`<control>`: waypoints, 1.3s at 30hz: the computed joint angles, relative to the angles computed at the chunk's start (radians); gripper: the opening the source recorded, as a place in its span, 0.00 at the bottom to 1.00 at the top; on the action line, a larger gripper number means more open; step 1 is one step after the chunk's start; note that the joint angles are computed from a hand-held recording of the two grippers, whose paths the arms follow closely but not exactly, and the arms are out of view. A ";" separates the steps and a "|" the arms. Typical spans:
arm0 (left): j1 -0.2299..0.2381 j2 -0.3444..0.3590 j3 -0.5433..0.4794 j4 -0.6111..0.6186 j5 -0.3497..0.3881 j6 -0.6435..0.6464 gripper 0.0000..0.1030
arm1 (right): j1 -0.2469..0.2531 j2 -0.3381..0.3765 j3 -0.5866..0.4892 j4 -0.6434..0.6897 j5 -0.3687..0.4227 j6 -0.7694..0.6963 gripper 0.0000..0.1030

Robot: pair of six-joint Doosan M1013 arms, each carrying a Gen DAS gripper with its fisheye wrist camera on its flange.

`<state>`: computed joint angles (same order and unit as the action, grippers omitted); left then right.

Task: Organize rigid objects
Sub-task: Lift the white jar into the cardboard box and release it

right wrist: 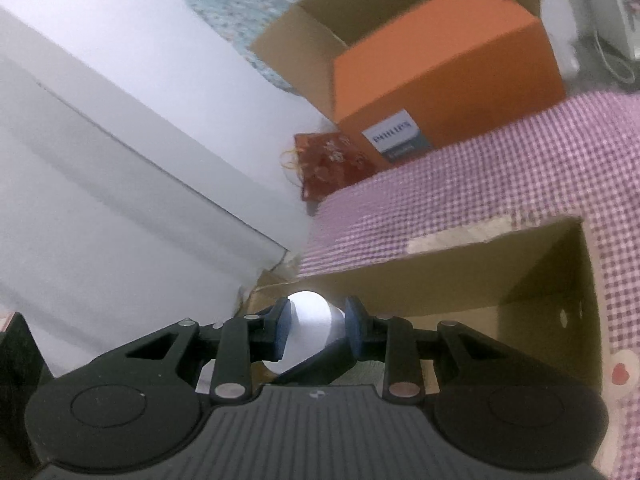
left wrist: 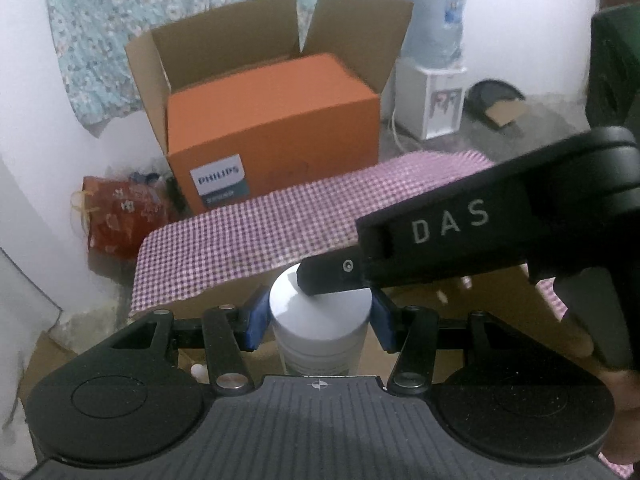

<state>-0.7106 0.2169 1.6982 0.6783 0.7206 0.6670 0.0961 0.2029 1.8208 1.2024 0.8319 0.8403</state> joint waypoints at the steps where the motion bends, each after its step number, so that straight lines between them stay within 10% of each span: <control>1: 0.003 0.006 -0.003 -0.005 0.004 0.004 0.50 | -0.002 0.004 0.001 -0.002 0.002 0.000 0.32; 23: 0.012 0.011 -0.011 -0.046 0.017 0.056 0.67 | 0.008 0.021 -0.013 -0.042 0.001 0.026 0.34; 39: -0.126 -0.259 0.199 0.320 -0.085 -0.384 0.96 | -0.121 -0.302 0.246 0.284 0.093 -0.286 0.61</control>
